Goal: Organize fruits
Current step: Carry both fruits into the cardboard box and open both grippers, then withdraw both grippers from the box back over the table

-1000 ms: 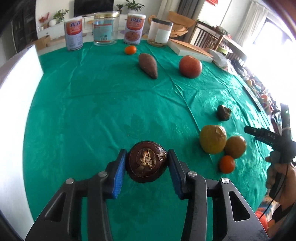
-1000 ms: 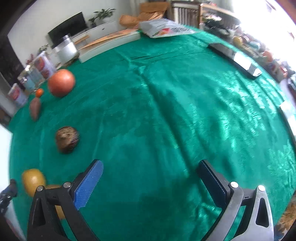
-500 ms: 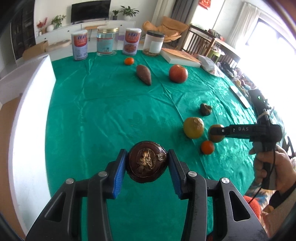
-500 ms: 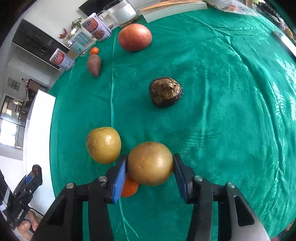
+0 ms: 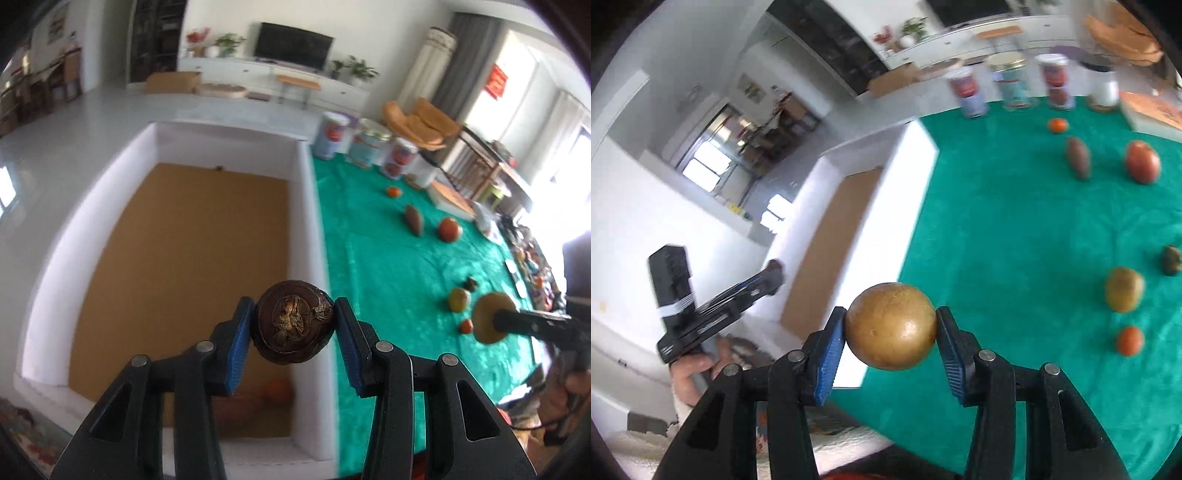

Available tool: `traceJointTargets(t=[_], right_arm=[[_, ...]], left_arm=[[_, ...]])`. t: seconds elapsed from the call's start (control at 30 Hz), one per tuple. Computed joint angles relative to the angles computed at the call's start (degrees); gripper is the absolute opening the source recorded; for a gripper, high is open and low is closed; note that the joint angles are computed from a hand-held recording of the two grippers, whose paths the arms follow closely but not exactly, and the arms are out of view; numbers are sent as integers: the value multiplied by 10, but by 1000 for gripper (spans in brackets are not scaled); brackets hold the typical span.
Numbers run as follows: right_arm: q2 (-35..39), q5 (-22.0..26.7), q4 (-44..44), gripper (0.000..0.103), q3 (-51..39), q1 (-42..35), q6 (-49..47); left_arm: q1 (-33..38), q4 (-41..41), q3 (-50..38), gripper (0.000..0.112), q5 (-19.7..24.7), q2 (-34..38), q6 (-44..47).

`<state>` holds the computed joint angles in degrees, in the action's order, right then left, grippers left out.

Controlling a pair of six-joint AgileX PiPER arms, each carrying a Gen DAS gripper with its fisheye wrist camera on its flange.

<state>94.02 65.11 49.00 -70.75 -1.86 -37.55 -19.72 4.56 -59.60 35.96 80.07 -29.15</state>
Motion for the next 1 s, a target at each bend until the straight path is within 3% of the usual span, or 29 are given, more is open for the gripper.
traceJointTargets(t=[0.1,0.2,0.33,0.37,0.4,0.5,0.67,0.77,0.83,0.9,1.0], right_arm=[[35,-52,2,48,-7,134,28],[87,-95,-18,48,-34,221,72],[128,-147,-56,52,-60,252,120],[121,-153,-54,54,-56,246,121],[107,-158,-38,56,-44,232,106],[27,-177,-5,71,22,176,48],[-154,-252,24,95,214,26,-86],[-222,-321,63,96,325,-89,-188],[-236,-385,62,98,372,-155,-217],[-210,-397,109,98,392,-249,-293],[-171,-429,170,98,387,-327,-356]], left_arm=[[42,45,51,45,-3,2,-32],[76,20,84,45,-12,15,-3],[71,63,97,52,-10,25,-52],[65,79,98,61,-10,22,-71],[62,94,99,71,-11,15,-85],[25,166,95,84,-18,0,-156],[-78,260,51,91,-29,11,-260],[-148,266,-6,94,-45,56,-271],[-187,253,-49,97,-65,99,-266],[-222,205,-101,97,-74,153,-235],[-260,157,-161,97,-126,237,-180]])
